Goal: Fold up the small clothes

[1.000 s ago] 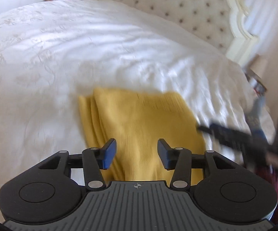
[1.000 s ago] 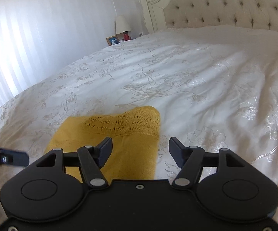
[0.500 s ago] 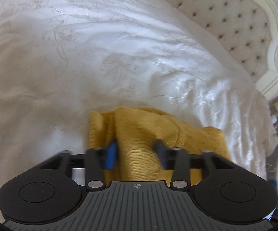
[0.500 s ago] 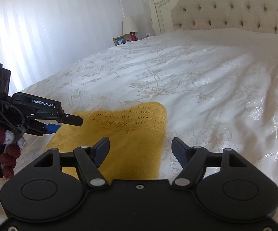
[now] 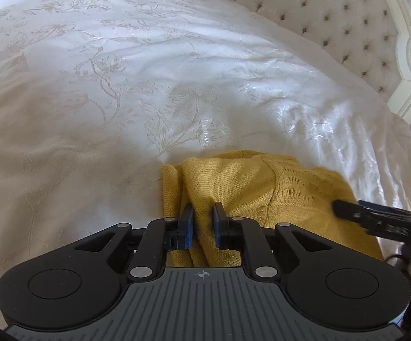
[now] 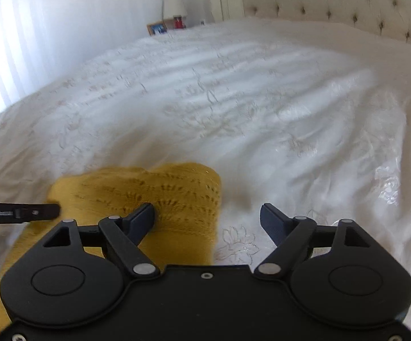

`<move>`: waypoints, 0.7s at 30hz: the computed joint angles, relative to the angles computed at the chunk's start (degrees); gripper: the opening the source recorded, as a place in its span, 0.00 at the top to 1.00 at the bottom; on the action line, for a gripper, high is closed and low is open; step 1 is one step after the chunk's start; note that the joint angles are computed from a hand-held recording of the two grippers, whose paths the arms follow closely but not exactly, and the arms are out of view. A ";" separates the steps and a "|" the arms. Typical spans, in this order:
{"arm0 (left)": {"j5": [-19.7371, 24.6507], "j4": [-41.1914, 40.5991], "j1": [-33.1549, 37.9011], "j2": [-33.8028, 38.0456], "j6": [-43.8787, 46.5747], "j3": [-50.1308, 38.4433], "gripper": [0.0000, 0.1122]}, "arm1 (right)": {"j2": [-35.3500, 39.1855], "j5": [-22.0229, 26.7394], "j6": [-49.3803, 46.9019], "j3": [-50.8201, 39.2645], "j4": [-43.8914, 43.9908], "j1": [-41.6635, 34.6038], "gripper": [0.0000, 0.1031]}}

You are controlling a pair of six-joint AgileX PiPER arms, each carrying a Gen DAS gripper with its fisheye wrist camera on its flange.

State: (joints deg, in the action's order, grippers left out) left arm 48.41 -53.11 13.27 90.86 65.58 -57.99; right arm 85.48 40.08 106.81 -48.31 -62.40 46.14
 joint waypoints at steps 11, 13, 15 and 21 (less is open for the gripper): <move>-1.29 2.64 1.27 -7.85 1.37 3.32 0.63 | -3.07 -0.76 0.86 1.60 2.58 -0.46 0.05; 0.80 3.10 3.57 -10.81 1.53 4.43 0.53 | -5.85 2.84 2.20 2.31 2.27 3.22 0.04; 4.85 2.84 6.78 -13.35 2.78 5.10 0.41 | -8.26 7.79 4.08 2.74 2.26 8.36 0.02; 11.12 6.71 11.87 -22.74 2.79 8.58 0.30 | -9.80 22.79 9.39 0.46 6.74 24.26 0.01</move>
